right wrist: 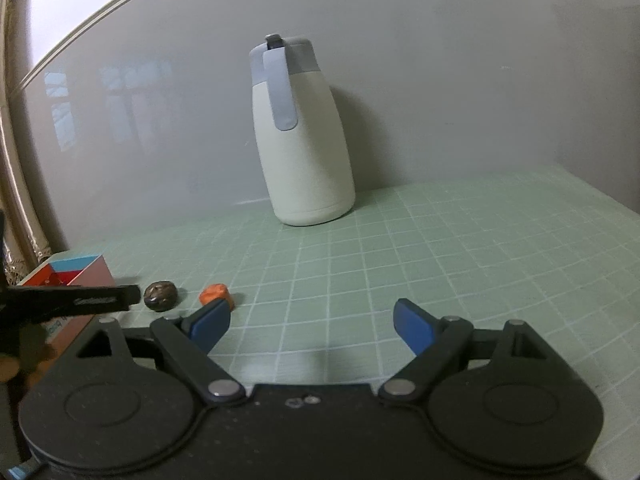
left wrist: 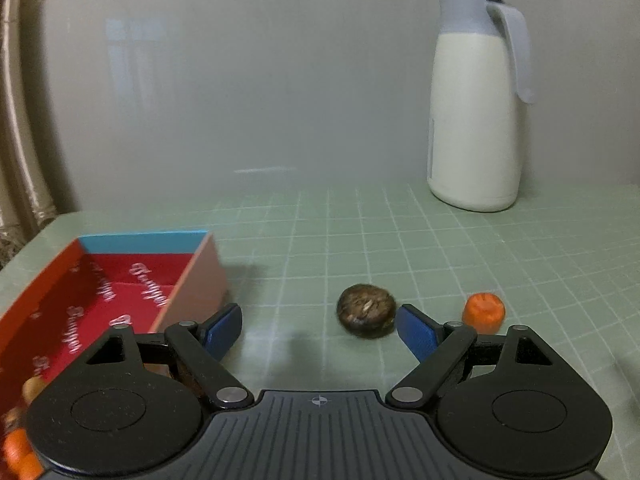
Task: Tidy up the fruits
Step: 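Move the left tool toward the dark brown round fruit, then close the left tool on the dark brown fruit and lift it, then carry the dark fruit with the left tool into the red box and release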
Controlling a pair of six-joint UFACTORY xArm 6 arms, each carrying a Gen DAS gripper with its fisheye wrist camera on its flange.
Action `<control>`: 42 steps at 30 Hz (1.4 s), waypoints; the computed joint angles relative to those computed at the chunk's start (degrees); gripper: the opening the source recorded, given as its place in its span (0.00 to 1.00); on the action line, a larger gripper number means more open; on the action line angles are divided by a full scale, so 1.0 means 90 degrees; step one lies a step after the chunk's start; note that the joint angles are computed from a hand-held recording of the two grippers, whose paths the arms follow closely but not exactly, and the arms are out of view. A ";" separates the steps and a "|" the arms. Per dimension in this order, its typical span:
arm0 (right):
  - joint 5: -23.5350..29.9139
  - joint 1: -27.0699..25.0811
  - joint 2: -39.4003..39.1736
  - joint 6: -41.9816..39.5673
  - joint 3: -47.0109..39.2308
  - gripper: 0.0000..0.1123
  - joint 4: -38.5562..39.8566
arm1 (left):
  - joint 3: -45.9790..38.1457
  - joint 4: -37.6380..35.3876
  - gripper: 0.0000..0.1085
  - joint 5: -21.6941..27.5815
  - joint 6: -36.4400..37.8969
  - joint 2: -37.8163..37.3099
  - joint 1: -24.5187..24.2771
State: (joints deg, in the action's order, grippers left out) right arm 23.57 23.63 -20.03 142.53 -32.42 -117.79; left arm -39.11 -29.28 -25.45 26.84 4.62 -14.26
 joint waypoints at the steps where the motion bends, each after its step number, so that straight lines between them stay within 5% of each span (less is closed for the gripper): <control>1: -0.0003 -0.0011 -0.0012 0.0022 0.0011 0.79 -0.0012 | -0.0044 0.0078 0.78 0.0008 -0.0043 0.0065 -0.0013; 4: -0.0038 -0.0057 -0.0065 0.0094 0.0042 0.79 -0.0067 | -0.0367 -0.0030 0.75 0.0039 0.0120 0.0352 -0.0114; 7: -0.0059 -0.0070 -0.0094 0.0214 0.0056 0.79 -0.0151 | -0.0543 0.0319 0.58 0.0351 -0.0169 0.0491 -0.0038; 11: -0.0023 -0.0017 -0.0099 0.0241 0.0065 0.79 -0.0174 | -0.0689 0.0292 0.54 0.0529 -0.0246 0.0646 -0.0026; 14: 0.0017 -0.0004 -0.0142 0.0256 0.0109 0.85 -0.0200 | -0.0749 0.0907 0.45 0.0693 -0.0776 0.0724 0.0137; 21: 0.0075 0.0037 -0.0130 0.0200 0.0100 0.85 -0.0140 | -0.0756 0.1532 0.40 0.0674 -0.1286 0.0781 0.0284; 42: 0.0668 0.0162 -0.0216 -0.0683 0.0257 0.85 0.1039 | -0.0765 0.0945 0.40 0.0625 -0.0818 0.0769 0.0136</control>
